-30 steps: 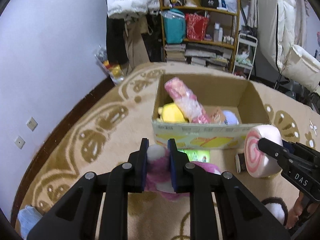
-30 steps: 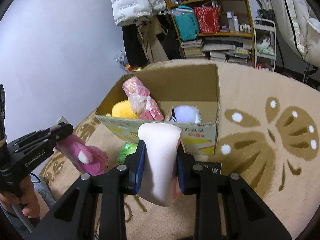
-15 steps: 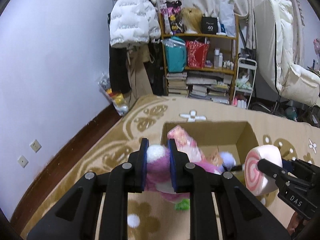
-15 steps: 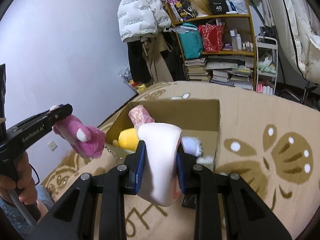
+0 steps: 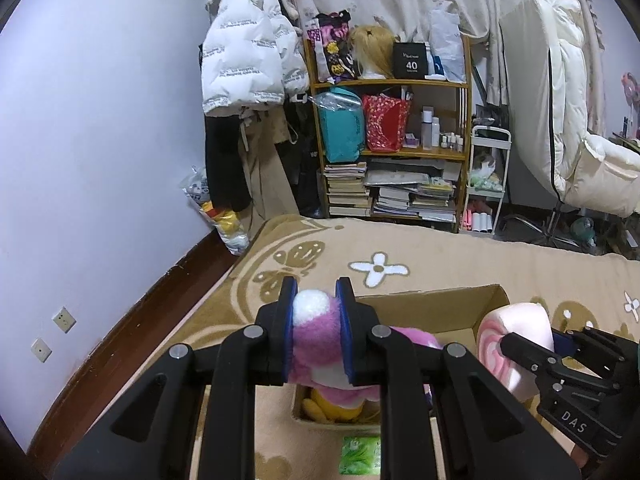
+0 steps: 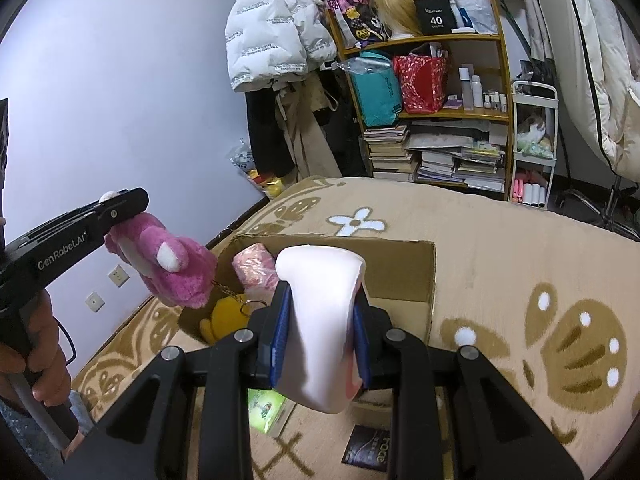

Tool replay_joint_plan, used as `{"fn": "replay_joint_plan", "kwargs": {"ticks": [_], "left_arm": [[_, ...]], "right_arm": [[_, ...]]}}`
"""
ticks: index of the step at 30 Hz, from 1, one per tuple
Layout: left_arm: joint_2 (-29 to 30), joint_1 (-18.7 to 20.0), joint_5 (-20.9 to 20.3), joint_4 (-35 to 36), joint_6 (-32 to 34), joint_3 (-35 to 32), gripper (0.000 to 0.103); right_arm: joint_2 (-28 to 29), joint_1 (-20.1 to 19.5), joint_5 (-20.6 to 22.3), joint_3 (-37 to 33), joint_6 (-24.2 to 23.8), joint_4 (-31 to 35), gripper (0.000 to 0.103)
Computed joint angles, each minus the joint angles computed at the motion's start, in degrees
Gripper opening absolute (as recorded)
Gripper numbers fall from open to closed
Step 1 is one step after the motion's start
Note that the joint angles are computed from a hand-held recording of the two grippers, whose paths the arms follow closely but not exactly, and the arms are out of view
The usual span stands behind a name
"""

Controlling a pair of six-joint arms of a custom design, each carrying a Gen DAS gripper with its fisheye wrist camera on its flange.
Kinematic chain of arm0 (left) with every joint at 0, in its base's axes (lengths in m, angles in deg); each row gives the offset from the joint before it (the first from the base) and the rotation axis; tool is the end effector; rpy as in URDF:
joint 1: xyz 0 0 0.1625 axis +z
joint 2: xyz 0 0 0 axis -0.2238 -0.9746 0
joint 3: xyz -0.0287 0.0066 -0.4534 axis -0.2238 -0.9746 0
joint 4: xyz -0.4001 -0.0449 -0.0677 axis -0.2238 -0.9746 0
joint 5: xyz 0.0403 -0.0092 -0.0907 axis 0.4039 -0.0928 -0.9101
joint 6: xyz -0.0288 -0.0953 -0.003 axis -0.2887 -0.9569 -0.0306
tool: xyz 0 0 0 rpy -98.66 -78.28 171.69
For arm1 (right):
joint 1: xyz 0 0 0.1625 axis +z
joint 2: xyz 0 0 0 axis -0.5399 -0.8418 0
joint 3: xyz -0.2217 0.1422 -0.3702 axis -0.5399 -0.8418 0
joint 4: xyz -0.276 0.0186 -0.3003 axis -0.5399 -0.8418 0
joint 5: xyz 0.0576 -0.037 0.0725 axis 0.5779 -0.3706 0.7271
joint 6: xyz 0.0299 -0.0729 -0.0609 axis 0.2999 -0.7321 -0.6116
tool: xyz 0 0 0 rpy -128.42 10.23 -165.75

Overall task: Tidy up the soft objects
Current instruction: 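Lift both plushes over the box and open both tools to drop them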

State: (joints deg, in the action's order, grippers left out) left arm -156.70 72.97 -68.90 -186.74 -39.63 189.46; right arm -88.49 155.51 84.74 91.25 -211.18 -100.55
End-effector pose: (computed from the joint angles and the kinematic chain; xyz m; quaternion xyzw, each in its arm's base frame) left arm -0.1319 -0.5810 0.3219 0.4485 0.8047 -0.3153 0.2277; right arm 0.3577 -0.4636 -0.0066 -0.0123 -0.8169 0.4989 0.2892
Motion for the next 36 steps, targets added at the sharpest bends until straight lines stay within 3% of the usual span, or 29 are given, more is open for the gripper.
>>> {"fn": "replay_joint_plan", "kwargs": {"ticks": [11, 20, 24, 26, 28, 31, 33, 36], "left_arm": [[3.47, 2.51, 0.43, 2.34, -0.35, 0.16, 0.019], [5.38, 3.78, 1.63, 5.78, -0.78, -0.68, 0.024], [5.46, 3.32, 3.07, 4.9, -0.73, -0.45, 0.044], [5.17, 3.33, 3.23, 4.44, -0.84, -0.4, 0.049], [4.75, 3.29, 3.45, 4.66, -0.92, -0.41, 0.055], [3.92, 3.1, 3.98, 5.43, -1.31, -0.44, 0.063], [3.05, 2.86, 4.25, 6.43, -1.51, -0.36, 0.074], [1.41, 2.53, 4.23, 7.13, -0.82, 0.3, 0.082]], "right_arm": [[1.31, -2.72, -1.25, -1.08, 2.5, 3.73, 0.033], [1.58, -3.65, -2.3, -1.59, 5.76, 6.37, 0.043], [1.39, -3.49, -2.28, -1.63, 6.86, 7.22, 0.049], [0.88, -3.23, -2.21, -0.91, 6.79, 6.15, 0.059], [0.39, -2.74, -1.58, -0.1, 6.39, 4.37, 0.076], [-0.1, -1.83, -0.58, 0.28, 6.47, 3.39, 0.088], [-0.26, -1.15, -0.03, 0.31, 6.02, 3.14, 0.095], [0.17, 0.21, 1.9, -0.57, 5.22, 4.34, 0.099]]}}
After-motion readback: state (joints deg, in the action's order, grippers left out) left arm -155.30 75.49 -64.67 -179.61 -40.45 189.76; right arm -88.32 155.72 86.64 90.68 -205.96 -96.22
